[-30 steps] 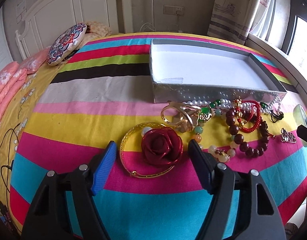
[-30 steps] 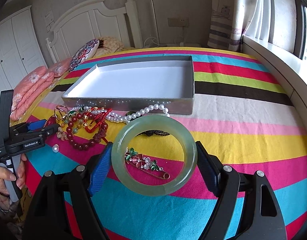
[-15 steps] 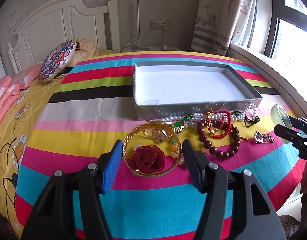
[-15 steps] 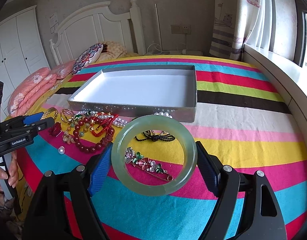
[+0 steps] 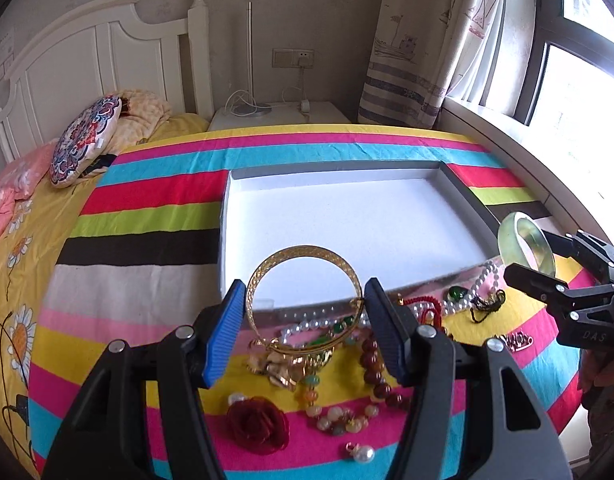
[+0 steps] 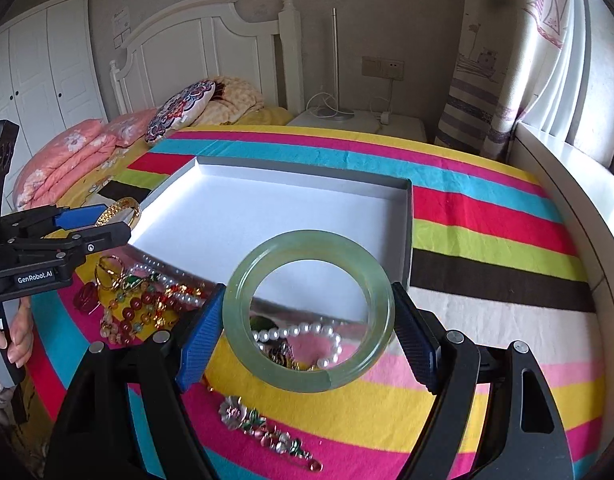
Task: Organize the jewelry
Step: 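Lower both bangles into the white tray and open both tools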
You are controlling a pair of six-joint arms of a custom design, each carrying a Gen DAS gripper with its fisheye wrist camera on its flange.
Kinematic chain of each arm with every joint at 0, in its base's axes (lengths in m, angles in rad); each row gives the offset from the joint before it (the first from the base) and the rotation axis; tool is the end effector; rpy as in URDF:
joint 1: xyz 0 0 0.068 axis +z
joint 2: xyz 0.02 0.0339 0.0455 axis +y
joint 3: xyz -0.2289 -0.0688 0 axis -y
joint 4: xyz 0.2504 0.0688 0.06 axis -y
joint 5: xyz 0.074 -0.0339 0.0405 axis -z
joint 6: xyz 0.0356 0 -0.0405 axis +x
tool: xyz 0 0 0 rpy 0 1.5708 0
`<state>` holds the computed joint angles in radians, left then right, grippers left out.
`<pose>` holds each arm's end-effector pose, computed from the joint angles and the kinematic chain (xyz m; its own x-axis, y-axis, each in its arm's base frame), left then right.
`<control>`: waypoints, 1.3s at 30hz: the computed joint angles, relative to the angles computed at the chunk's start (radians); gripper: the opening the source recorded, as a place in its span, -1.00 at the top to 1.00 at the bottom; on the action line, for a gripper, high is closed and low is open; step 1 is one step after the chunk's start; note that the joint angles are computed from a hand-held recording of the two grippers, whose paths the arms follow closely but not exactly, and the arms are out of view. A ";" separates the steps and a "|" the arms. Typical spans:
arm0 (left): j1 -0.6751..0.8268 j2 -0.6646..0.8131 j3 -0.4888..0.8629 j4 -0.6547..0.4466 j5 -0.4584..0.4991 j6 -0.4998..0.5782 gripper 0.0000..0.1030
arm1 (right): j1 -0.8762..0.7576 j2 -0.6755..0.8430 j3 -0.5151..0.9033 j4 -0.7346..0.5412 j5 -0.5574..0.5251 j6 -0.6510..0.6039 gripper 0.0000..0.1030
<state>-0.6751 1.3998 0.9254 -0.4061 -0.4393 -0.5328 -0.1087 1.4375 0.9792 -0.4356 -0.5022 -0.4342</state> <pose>0.2428 -0.1749 0.1962 -0.6984 -0.0298 -0.7151 -0.0006 0.9992 -0.0410 0.3066 -0.0162 0.2014 -0.6169 -0.3036 -0.7261 -0.5116 0.8557 0.0769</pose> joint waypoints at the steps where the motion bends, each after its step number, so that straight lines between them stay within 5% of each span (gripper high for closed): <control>1: 0.019 0.040 0.037 0.001 0.013 0.021 -0.16 | 0.016 0.050 0.053 -0.016 0.010 -0.003 -0.49; 10: 0.214 0.471 0.508 -0.141 0.159 0.160 -0.17 | 0.156 0.538 0.620 -0.225 0.176 0.061 -0.49; 19: 0.294 0.718 0.828 -0.275 0.203 0.171 -0.16 | 0.195 0.755 0.880 -0.343 0.265 0.128 -0.49; 27: 0.294 0.774 0.866 -0.292 0.167 0.173 -0.26 | 0.159 0.706 0.863 -0.347 0.184 0.160 -0.66; 32: 0.276 0.612 0.685 -0.169 0.152 0.187 -0.58 | 0.116 0.521 0.681 -0.293 0.088 0.104 -0.66; 37: 0.245 0.441 0.630 -0.177 0.065 0.212 -0.69 | 0.065 0.327 0.523 -0.265 0.038 0.035 -0.66; 39: 0.227 0.342 0.589 -0.178 0.023 0.219 -0.89 | 0.029 0.239 0.450 -0.255 -0.003 0.009 -0.66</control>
